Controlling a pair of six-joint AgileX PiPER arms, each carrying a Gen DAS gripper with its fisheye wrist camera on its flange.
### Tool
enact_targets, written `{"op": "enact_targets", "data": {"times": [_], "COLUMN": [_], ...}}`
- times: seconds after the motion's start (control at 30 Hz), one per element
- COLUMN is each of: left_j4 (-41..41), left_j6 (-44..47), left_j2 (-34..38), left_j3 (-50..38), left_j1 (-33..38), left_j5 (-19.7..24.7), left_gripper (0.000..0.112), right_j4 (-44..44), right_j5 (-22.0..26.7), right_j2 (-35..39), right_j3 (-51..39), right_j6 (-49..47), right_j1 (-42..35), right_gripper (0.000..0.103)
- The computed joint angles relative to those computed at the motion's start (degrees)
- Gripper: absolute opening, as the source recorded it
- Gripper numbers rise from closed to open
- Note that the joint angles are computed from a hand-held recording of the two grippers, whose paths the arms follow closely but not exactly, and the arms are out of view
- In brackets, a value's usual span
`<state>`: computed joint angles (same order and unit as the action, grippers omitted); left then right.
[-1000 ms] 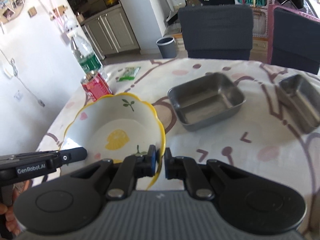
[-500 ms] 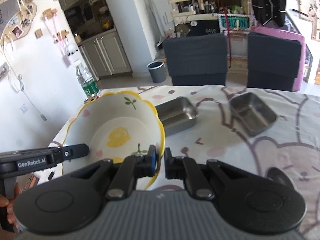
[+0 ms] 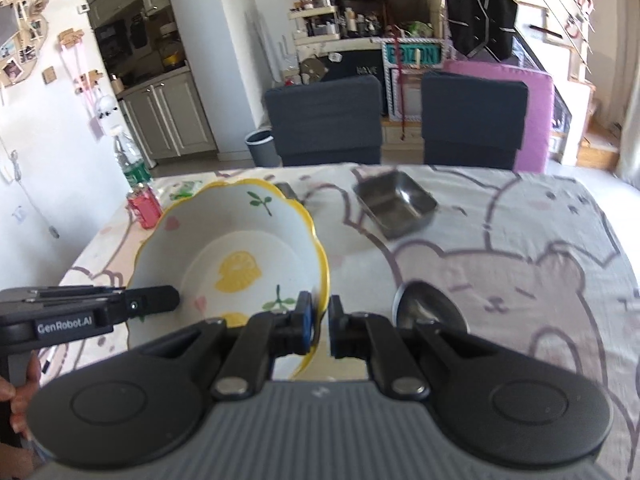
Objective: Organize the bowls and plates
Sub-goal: 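Lift the lemon bowl with both grippers and carry it over the cream bowl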
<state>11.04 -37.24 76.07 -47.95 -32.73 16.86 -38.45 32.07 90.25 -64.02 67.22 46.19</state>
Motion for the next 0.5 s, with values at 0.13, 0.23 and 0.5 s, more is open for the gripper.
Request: {"op": "enact_targets", "data": {"times": [0.13,0.23,0.5], "left_j4": [-2.4,-7.7,-25.2], "left_j6": [2.9,8.4,24.8], "left_j2": [2.5,4.2,9.6], "left_j3": [-0.2,-0.2,-0.7], "left_j1": [-1.1,-0.7,1.5], "left_j5": [0.9,1.2,1.3], "left_gripper": [0.010,0.010,0.010], "right_j4": [-1.2,-0.1,7.5], "right_j5": [-3.3,-6.6,-6.7], "right_j2": [-2.2,-2.0,-0.6], "right_j3": [6.2,9.1,10.3], "right_j6": [4.4,5.7,-0.6], "right_j1": [-0.9,-2.3,-4.1], "right_gripper": [0.009,0.009,0.008]}}
